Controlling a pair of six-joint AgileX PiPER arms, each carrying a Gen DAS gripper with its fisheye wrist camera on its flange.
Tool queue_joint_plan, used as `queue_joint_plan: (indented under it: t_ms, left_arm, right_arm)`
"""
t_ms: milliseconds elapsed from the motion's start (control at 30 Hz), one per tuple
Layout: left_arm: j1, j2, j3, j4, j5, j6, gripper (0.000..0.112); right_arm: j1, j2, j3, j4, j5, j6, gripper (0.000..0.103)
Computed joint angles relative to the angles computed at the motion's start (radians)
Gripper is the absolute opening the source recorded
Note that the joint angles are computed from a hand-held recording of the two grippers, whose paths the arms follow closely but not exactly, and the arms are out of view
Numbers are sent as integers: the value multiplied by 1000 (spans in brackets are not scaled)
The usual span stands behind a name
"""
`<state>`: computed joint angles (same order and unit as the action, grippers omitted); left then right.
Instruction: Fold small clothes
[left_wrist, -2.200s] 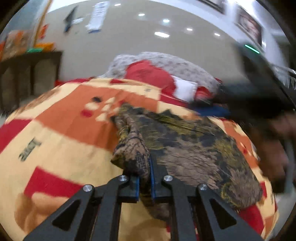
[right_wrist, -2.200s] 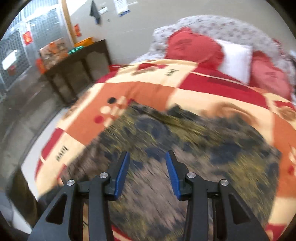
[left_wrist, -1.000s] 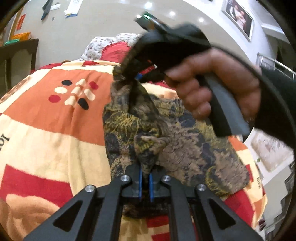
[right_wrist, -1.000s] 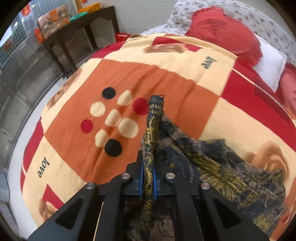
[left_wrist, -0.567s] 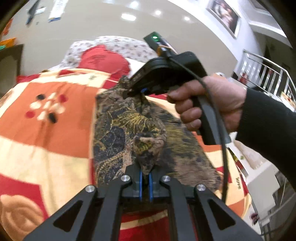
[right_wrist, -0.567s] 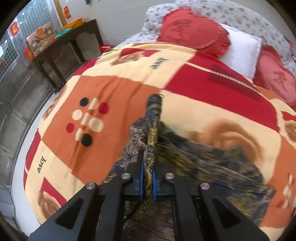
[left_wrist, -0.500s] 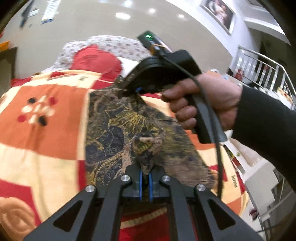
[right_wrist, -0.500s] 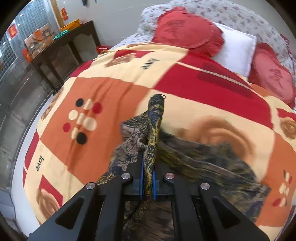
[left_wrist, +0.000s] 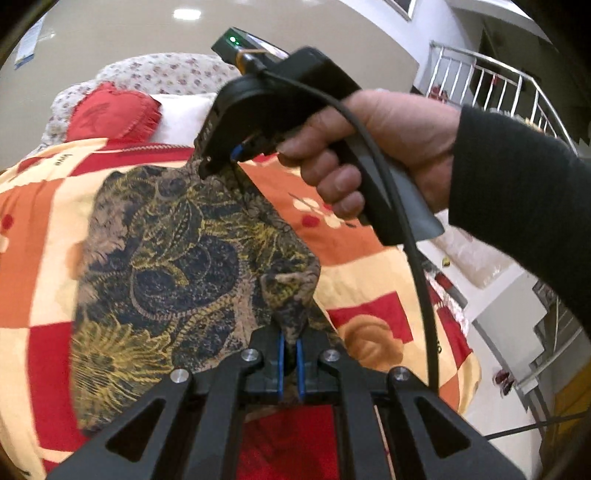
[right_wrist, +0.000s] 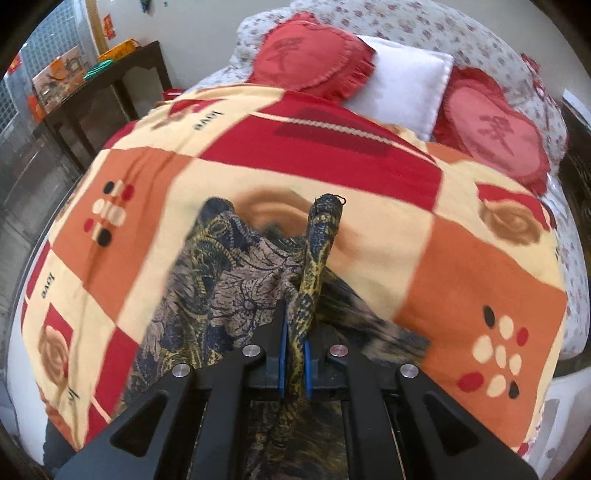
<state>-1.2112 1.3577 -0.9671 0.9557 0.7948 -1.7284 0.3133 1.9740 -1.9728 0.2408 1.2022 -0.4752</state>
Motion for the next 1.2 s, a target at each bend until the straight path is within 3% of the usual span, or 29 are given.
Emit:
queue_joint_plan:
  t_ms: [400,467,533,600,667,733,800,867,933,1000,1067,1100,1133,1200]
  left_arm:
    - [57,198,-48,-78,-128,84,5]
    - [52,203,-45,-70,-139,80,7]
    - [41,180,-40,-91,-142,110,19]
    - [-7,118,-4,-78,-113,99,30]
    - [-82,48,36,-36,-25,54,44]
    - [-207,-22,74,29,133,-34,52]
    - [-268,-63,94,57,278,-71,51]
    - [-242,-103,128,38,325,-82,48]
    - [-113,-129,165,-19,249,-68,6]
    - [15,-149,217,-84,129,-51,2]
    - [67,-120,257,-114,47,-51,1]
    - [57,-112,285,-85,20,-92,1]
    - [31,-110,300,-46,33,-137,1]
    - [15,-104,296,-41,54,-143,1]
  right_arm:
    - [-161,23,171,132,-113,-88,8]
    - [-191,19,206,179,-137,-86,15]
    - [-234,-2,247,255,-155,-94,20]
    - [-285,-57,317,352,-180,-128,20]
    - [-342,-131,401,457,-199,-208,20]
    - [-403,-242,518,541,-219,-313,20]
    - [-457,-359,653,618,-184,-486,20]
    - [-496,-444,772,663,-101,-643,20]
    - [-505,-532,914,666,-91,-746,14]
    - [-469,-582,1036,618,-155,-767,8]
    - [-439,-585,1119,569,-242,-759,8]
    - [-418,-588,1181,545,-327,-761,7]
    - [-425,-595,1239,561,-396,-802,4]
    - [-494,-591,1305,688,-414,-921,1]
